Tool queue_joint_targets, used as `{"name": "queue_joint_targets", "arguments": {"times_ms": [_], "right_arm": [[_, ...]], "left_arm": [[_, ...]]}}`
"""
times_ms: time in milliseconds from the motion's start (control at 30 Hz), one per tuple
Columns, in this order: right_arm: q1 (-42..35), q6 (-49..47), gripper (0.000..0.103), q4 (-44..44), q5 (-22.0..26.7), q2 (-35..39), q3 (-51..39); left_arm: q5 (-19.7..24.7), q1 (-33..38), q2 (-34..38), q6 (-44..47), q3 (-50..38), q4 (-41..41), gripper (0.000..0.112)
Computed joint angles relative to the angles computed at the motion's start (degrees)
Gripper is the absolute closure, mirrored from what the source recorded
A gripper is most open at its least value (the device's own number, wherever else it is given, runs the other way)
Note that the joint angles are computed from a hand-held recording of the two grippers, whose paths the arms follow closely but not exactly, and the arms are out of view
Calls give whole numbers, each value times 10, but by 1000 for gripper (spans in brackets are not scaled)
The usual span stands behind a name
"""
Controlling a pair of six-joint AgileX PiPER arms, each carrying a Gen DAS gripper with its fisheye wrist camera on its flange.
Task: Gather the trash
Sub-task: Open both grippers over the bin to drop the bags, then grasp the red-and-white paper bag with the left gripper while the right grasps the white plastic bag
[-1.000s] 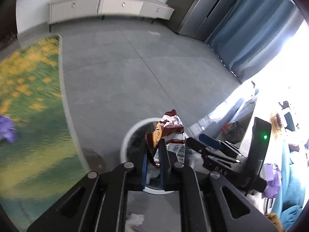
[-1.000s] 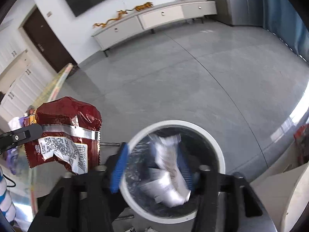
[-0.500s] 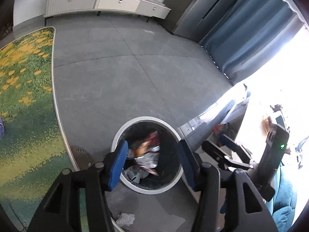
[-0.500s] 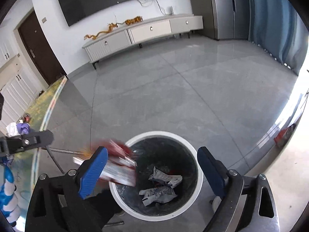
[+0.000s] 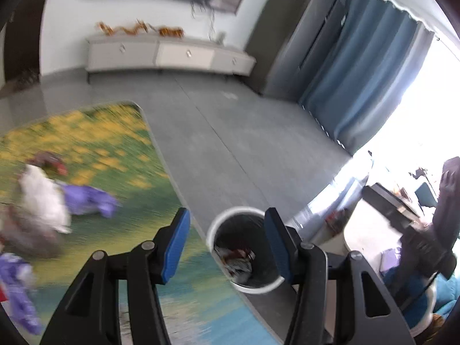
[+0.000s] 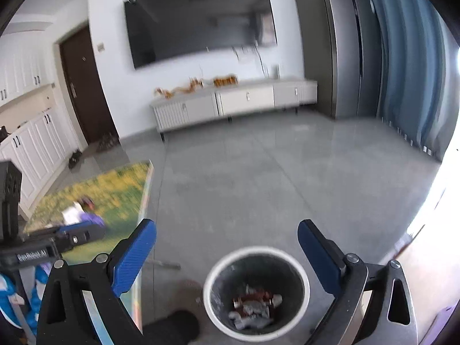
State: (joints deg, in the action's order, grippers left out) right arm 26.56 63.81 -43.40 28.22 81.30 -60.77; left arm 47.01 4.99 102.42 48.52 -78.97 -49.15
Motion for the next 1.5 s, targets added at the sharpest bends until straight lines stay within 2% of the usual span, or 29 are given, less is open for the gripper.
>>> {"name": "queue_joint_targets", "arguments": {"times_ms": [67,167,233,433,600,733,867,1033,1067,1167,1233,1500], "right_arm": [[39,60,0,-65,34,-5,-21],[103,130,0,-149,90,-3,-59],[131,149,0,-174,115,4,-85],[172,135,0,-179,111,22,-139],[188,97,0,-139,96,53,-185],[182,-18,0,-16,69,101,-247],[189,-87,0,54,64,141,-286],[181,-197,1,178,60,215,-365],[185,-210,4,194,68,231,-384],[175,-281,22,276,82,281,-439],[165,-326,39,333,95,312,-472],[129,-432,51,485,150,432,-598]], "left_arm": [[-1,35,-29,40,23,-22,60],[21,88,-55,68,27,-34,60],[34,123,-67,86,31,-39,60],[100,248,-50,128,-13,-45,60],[146,335,-12,136,-71,-47,60],[170,390,27,129,-125,-40,60],[196,427,71,104,-184,-22,60],[222,437,115,76,-230,14,60],[222,433,114,74,-226,20,60],[220,418,120,71,-221,38,60],[214,404,121,74,-209,51,60],[174,346,149,46,-204,102,60]]}}
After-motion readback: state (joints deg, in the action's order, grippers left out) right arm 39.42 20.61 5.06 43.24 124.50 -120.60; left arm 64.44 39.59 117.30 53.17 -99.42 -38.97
